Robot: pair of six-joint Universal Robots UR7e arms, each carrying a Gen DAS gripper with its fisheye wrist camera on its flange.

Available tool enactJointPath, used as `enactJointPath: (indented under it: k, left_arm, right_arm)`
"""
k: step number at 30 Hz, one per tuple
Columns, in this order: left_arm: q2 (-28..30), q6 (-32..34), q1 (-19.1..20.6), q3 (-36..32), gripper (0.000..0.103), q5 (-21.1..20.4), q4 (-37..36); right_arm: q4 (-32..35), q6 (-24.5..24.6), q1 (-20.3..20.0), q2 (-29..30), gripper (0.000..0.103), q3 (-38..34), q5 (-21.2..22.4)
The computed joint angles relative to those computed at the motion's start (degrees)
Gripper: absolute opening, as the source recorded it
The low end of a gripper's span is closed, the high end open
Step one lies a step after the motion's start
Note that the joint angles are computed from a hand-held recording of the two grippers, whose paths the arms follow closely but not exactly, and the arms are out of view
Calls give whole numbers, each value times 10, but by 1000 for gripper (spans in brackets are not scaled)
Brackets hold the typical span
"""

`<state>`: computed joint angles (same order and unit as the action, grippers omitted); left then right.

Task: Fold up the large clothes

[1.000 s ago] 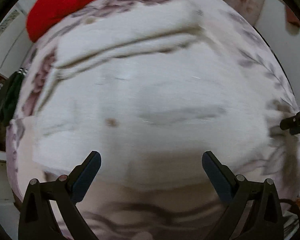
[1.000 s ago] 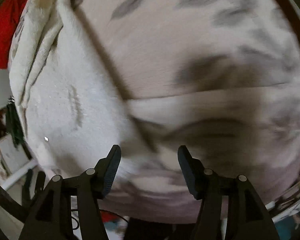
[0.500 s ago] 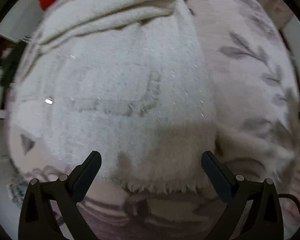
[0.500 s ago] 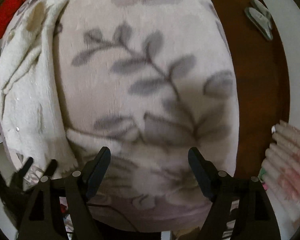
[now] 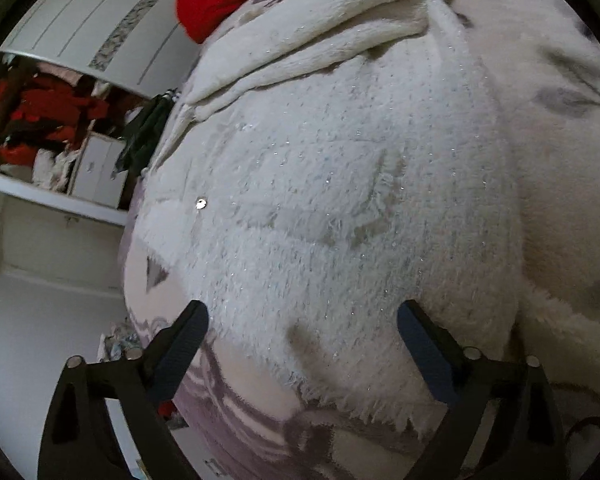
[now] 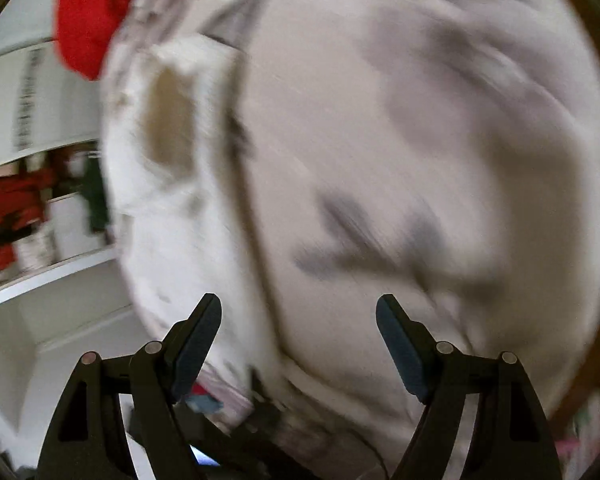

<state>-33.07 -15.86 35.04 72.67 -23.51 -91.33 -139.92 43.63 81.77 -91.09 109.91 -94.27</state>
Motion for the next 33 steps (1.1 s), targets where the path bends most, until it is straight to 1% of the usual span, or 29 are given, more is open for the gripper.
enactJointPath:
  k: [1, 2, 3, 4, 5, 6, 8, 11, 14, 15, 17, 18, 19, 21, 23, 24, 25, 26, 27, 28, 29, 30, 31, 33]
  left_arm:
    - [3, -21, 2, -8, 82, 3, 20]
    - [7, -50, 4, -19, 74, 2, 46]
    - [14, -76, 8, -38, 57, -5, 74]
    - [21, -106, 10, -54, 33, -7, 105]
    - [30, -139, 13, -75, 22, -10, 143]
    - [39, -161, 18, -98, 10, -21, 175]
    - [50, -166, 28, -126, 3, -40, 191]
    - [53, -142, 38, -136, 2, -40, 177]
    - [53, -120, 45, -140, 1, -46, 154]
    - [49, -104, 49, -143, 1, -64, 137]
    - [33, -71, 55, -145, 2, -132, 91]
    - [27, -54, 59, -153, 6, -174, 82]
    - [22, -46, 63, -163, 6, -207, 87]
    - [12, -46, 74, -184, 6, -276, 112]
    - [10, -51, 78, -196, 6, -300, 138]
    - [7, -48, 77, -194, 11, -304, 145]
    - [4, -43, 77, -191, 23, -313, 145]
    - [1, -34, 75, -186, 31, -326, 142]
    - [-2, -25, 71, -179, 50, -328, 139]
    - [-6, -12, 66, -167, 65, -325, 129]
    - [-10, 0, 60, -153, 68, -319, 115]
    - [-16, 21, 51, -132, 69, -304, 95]
    - [-21, 37, 41, -111, 69, -280, 79]
    - [-29, 68, 26, -71, 70, -251, 42]
  right_arm:
    - [-24, -26, -20, 7, 82, -2, 36]
    - [-49, -47, -46, 21, 83, -11, 81]
    - [-59, -58, -60, 32, 86, -23, 108]
    - [-68, -69, -73, 49, 87, -38, 136]
    - [-72, -75, -80, 62, 87, -51, 151]
    - [-76, -81, -86, 81, 88, -69, 164]
    - [-78, -93, -93, 117, 90, -108, 187]
    - [-95, -106, -90, 166, 93, -155, 201]
    - [-84, -114, -88, 210, 95, -208, 204]
    - [-76, -117, -87, 224, 97, -224, 206]
    - [-47, -118, -79, 249, 100, -253, 186]
    - [-40, -110, -74, 263, 101, -266, 173]
    - [-23, -103, -72, 272, 101, -279, 166]
    - [-12, -99, -71, 282, 101, -293, 168]
    - [4, -104, -68, 286, 101, -304, 169]
    - [7, -101, -67, 284, 101, -304, 172]
    - [11, -97, -66, 282, 101, -303, 174]
    - [14, -96, -65, 279, 101, -300, 174]
    - [15, -96, -62, 273, 101, -294, 168]
    - [20, -96, -60, 266, 101, -287, 164]
    - [28, -95, -58, 258, 101, -281, 159]
    - [33, -96, -58, 245, 101, -268, 156]
    - [35, -94, -56, 232, 101, -257, 149]
    - [44, -90, -52, 205, 101, -235, 137]
